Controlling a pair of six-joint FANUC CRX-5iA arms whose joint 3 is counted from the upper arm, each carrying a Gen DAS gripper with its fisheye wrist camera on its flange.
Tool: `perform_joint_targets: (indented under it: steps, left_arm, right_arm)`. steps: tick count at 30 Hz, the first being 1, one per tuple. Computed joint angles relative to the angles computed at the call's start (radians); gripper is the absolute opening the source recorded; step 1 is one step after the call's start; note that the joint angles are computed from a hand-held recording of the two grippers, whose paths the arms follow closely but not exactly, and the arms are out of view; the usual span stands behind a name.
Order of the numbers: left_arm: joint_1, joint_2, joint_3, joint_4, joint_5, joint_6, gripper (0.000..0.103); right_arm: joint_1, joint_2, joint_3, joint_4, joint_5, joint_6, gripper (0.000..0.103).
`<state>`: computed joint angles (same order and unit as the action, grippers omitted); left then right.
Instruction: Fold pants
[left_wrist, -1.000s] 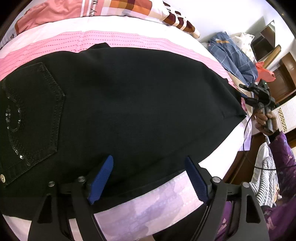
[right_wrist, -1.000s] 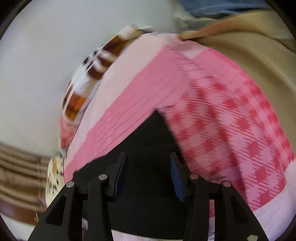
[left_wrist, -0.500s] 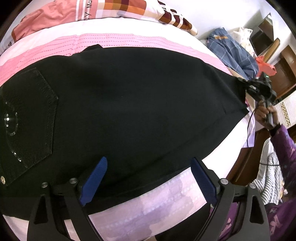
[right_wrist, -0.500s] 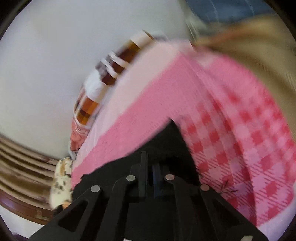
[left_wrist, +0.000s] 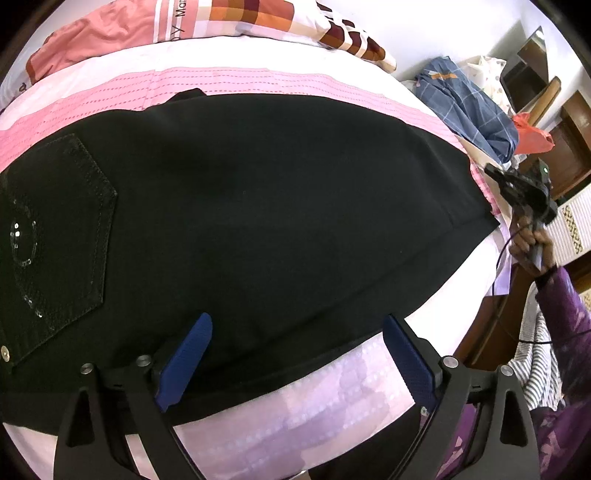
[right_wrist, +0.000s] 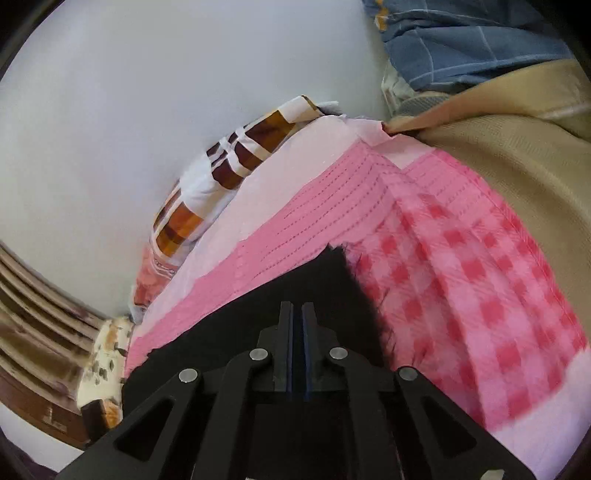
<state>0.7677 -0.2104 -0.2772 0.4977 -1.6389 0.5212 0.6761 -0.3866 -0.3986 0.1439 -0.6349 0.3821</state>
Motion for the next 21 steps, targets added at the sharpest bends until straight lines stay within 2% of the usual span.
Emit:
perform_joint_targets:
  steps: [1,2,5,7,8,10,12,16,18,21]
  left_arm:
    - [-0.003,0.002,0.003,-0.003,-0.002,0.002,0.094]
    - [-0.007,0.006,0.008,-0.007,-0.004,0.006,0.094]
    - [-0.002,0.007,0.007,-0.003,-0.006,0.004,0.094]
    - [0.006,0.002,-0.004,0.010,-0.001,-0.005,0.094]
    - [0.009,-0.002,-0.010,0.012,0.002,-0.009,0.094]
    - [0.011,-0.008,-0.016,0.013,0.008,-0.015,0.095]
    - [0.009,-0.009,-0.018,0.013,0.009,-0.022,0.097]
    - [0.003,-0.014,-0.019,0.011,0.016,-0.024,0.098]
    - [0.005,-0.017,-0.024,0.017,0.018,-0.023,0.098]
    - [0.019,-0.019,-0.041,0.044,0.022,-0.024,0.098]
  right_arm:
    - [0.021,-0.023,-0.024,0.068,-0.020,-0.080,0.008]
    - [0.028,-0.047,-0.046,0.085,-0.012,-0.120,0.008]
    - [0.058,-0.137,-0.104,0.051,0.017,-0.235,0.015]
    - [0.137,-0.203,-0.185,0.145,0.053,-0.427,0.033]
    - [0.171,-0.221,-0.207,0.182,0.037,-0.495,0.036]
    - [0.235,-0.251,-0.253,0.250,0.019,-0.632,0.037]
    - [0.252,-0.269,-0.314,0.339,0.074,-0.754,0.037]
    - [0.220,-0.243,-0.349,0.341,0.175,-0.814,0.038]
    - [0.217,-0.201,-0.318,0.309,0.156,-0.787,0.038]
    - [0.195,-0.168,-0.340,0.401,0.235,-0.898,0.046]
